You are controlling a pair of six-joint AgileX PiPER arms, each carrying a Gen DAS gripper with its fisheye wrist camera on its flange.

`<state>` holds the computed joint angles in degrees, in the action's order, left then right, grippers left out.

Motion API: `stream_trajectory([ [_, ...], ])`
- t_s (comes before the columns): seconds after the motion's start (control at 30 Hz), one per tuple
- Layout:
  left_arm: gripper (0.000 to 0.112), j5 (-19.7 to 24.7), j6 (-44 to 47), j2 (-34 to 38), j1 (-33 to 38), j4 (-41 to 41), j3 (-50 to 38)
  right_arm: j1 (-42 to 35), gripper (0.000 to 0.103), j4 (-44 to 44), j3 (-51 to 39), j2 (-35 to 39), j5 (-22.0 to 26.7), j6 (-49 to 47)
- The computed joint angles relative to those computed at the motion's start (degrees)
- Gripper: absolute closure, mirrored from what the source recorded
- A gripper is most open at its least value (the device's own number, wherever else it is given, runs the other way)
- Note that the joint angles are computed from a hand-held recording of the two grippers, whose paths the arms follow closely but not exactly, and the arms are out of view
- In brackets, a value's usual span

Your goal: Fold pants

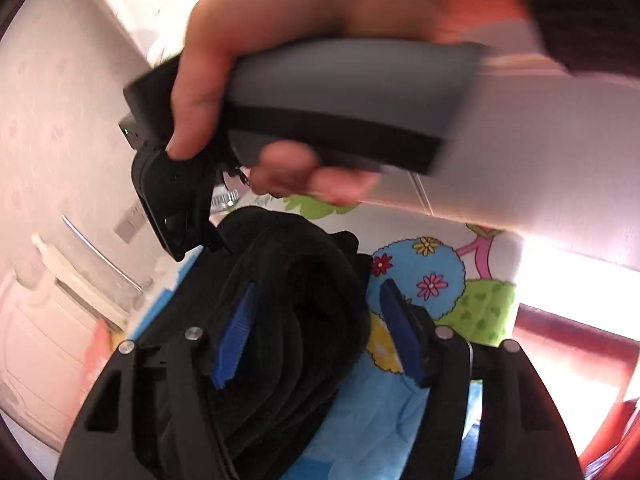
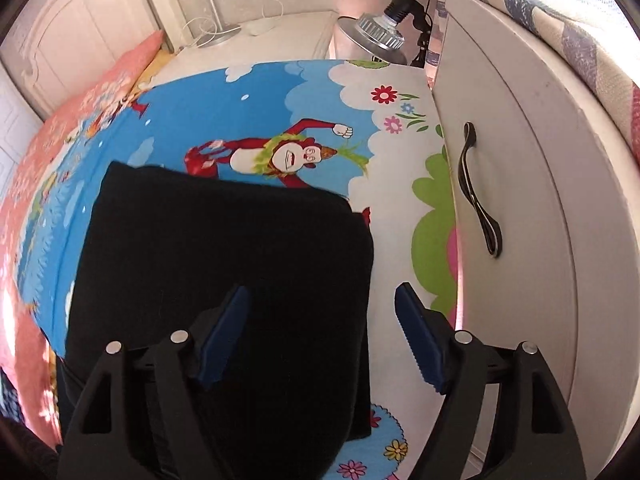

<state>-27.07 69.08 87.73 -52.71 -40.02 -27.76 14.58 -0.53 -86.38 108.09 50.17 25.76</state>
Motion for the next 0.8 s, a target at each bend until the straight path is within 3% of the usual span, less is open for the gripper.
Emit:
stream_trajectory([
  [0.07,0.048,-4.8,0.1,-0.4,-1.9,0.2,2.6,-2.1,0.028,5.8,-2.2,2.2,0.9,-3.7],
  [0.2,0.048,-10.9,-1.3,0.9,-2.0,3.9,4.5,-3.2,0.028,7.6,-7.1,7.0,4.8,-4.8],
  [0.27,0.047,-8.7,-0.3,1.0,0.1,4.9,1.9,-4.3,0.032,10.8,-7.4,7.7,4.4,-7.0],
  [0.33,0.044,-6.5,0.3,0.8,0.7,4.3,0.8,-4.7,0.045,12.5,-7.9,8.4,4.6,-8.2],
  [0.37,0.047,-4.2,3.2,2.2,1.0,2.3,-1.0,-4.6,0.048,12.1,-8.5,8.7,5.1,-7.9],
  [0.4,0.071,-4.3,3.9,3.8,0.4,1.6,-1.3,-4.4,0.056,11.6,-9.4,8.9,5.9,-7.6],
  [0.43,0.083,-5.6,3.8,5.9,0.5,1.6,-2.0,-4.2,0.065,11.3,-10.7,9.0,7.0,-7.3],
  [0.5,0.091,-5.4,1.7,6.0,1.8,5.4,-1.6,-3.3,0.073,10.6,-14.7,9.3,9.6,-7.6],
  [0.6,0.092,-6.0,-2.3,1.2,4.2,8.3,-0.4,-1.7,0.077,8.3,-22.9,10.3,13.8,-7.0],
  [0.7,0.093,-18.4,-0.5,1.0,2.0,4.5,0.3,-0.7,0.078,7.1,-31.2,11.4,17.2,-7.6],
  [0.8,0.093,-29.3,5.3,9.0,-2.5,0.5,-2.0,-1.4,0.079,5.7,-29.9,11.4,17.3,-8.2],
])
